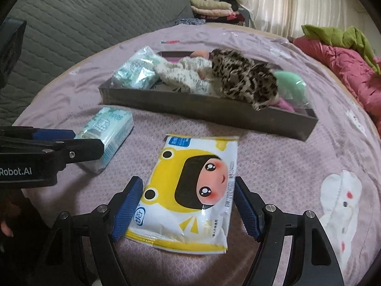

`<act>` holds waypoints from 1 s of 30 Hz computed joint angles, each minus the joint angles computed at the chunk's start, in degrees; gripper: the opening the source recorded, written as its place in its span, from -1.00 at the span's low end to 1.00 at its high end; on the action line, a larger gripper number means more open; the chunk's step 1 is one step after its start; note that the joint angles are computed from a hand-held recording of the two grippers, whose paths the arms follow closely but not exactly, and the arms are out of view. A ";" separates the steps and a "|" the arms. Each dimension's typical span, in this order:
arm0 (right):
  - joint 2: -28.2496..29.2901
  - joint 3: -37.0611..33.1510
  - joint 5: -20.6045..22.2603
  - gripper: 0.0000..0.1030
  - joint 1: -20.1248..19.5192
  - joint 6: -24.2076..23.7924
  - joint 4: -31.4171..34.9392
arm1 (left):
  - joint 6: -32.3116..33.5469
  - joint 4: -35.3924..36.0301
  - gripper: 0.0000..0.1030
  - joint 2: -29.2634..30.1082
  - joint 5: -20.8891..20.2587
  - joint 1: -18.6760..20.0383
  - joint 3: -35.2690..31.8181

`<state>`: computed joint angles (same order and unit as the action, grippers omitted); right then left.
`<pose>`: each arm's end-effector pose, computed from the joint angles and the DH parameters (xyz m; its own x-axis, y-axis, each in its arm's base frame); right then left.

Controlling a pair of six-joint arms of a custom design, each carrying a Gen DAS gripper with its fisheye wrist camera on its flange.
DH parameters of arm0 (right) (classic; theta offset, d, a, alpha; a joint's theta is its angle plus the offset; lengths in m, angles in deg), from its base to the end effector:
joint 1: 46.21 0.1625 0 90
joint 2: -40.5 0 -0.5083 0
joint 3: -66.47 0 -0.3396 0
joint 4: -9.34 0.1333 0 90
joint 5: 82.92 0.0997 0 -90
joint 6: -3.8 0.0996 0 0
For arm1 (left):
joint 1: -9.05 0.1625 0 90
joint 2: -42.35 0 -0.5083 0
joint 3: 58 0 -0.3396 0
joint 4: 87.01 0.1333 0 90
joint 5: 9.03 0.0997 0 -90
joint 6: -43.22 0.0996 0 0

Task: Organize soft objects
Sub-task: 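Grasp the green Flower tissue pack with left gripper while right grasps the yellow cartoon wipes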

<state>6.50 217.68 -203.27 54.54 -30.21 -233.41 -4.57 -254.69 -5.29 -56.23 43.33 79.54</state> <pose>0.1556 -0.3748 0.1327 -0.6633 -0.3414 0.6659 -0.6307 0.7340 -0.2519 -0.2380 -0.4055 0.1060 -0.7960 0.0540 -0.6029 0.3245 0.8789 -0.3496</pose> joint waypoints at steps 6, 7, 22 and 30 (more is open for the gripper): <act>1.25 -0.77 0.43 0.59 -0.89 -1.38 -0.65 | 0.14 0.43 0.26 1.07 0.33 1.16 -0.83; 1.31 -0.94 0.20 0.59 -0.82 -1.48 -0.45 | 0.16 0.59 0.26 1.24 0.40 1.34 -1.02; 4.42 -1.40 -0.99 0.54 0.33 -4.54 -5.37 | -0.63 4.44 0.27 4.26 3.36 3.00 -4.42; 2.92 -1.16 0.58 0.23 0.22 -7.13 -5.65 | -1.40 4.14 0.00 5.40 6.08 2.62 -4.92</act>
<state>9.42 216.52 -202.69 54.76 -37.34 -239.07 -5.97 -250.55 0.12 -50.15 45.95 74.62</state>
